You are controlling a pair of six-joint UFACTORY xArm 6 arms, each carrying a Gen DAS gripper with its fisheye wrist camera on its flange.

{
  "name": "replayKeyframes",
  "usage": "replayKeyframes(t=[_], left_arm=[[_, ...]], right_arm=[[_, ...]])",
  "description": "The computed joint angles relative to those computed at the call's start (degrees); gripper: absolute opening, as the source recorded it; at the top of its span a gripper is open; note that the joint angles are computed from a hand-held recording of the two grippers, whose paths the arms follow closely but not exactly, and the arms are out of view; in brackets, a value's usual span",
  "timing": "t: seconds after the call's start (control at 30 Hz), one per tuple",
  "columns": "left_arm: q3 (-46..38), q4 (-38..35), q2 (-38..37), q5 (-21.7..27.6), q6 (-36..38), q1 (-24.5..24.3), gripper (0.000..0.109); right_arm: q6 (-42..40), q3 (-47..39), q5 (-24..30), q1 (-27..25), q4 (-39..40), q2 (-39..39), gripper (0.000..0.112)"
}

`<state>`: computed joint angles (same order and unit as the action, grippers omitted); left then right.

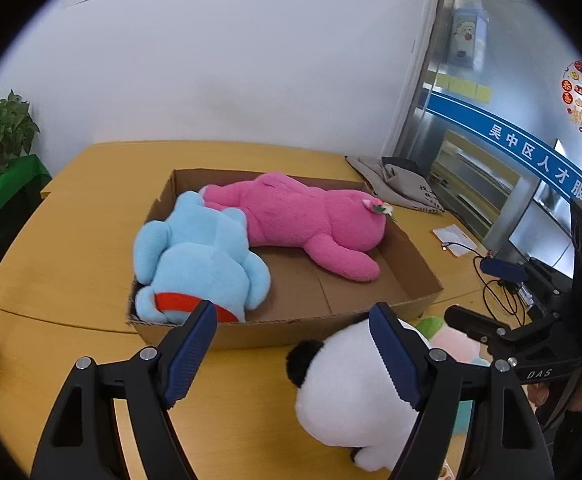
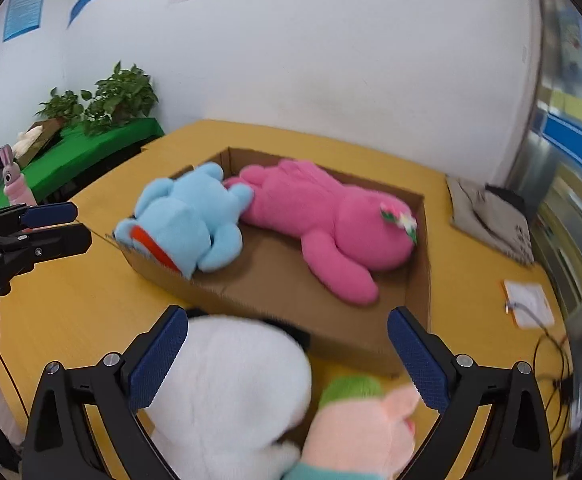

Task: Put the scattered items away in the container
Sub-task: 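Lower the blue elephant beside the pink bear and open both grippers, then move both grippers to the white panda plush and close on it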

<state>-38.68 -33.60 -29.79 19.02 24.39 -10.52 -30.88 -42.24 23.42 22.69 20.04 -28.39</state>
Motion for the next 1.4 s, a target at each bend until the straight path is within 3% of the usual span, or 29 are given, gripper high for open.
replayKeyframes(t=[0.17,0.37,0.7,1.4], left_arm=[[2.05,3.55,-0.89,-0.6,-5.13,-3.58,0.079],[2.58,6.44,-1.05,-0.68,-9.07,-5.13,0.079],[0.27,0.34,2.36,0.63,-5.7,-5.92,0.079],[0.07,0.57,4.17,1.07,-5.17,-5.0,0.079]], right_arm=[[0.98,3.66,-0.6,-1.46,-0.62,-3.65,0.102],[-4.31,3.53,-0.04,-3.58,4.28,-4.24,0.102],[-9.47,2.5,0.38,-5.82,8.42,-2.59,0.102],[-14.92,3.9,0.88,-5.96,12.81,-1.4,0.102]])
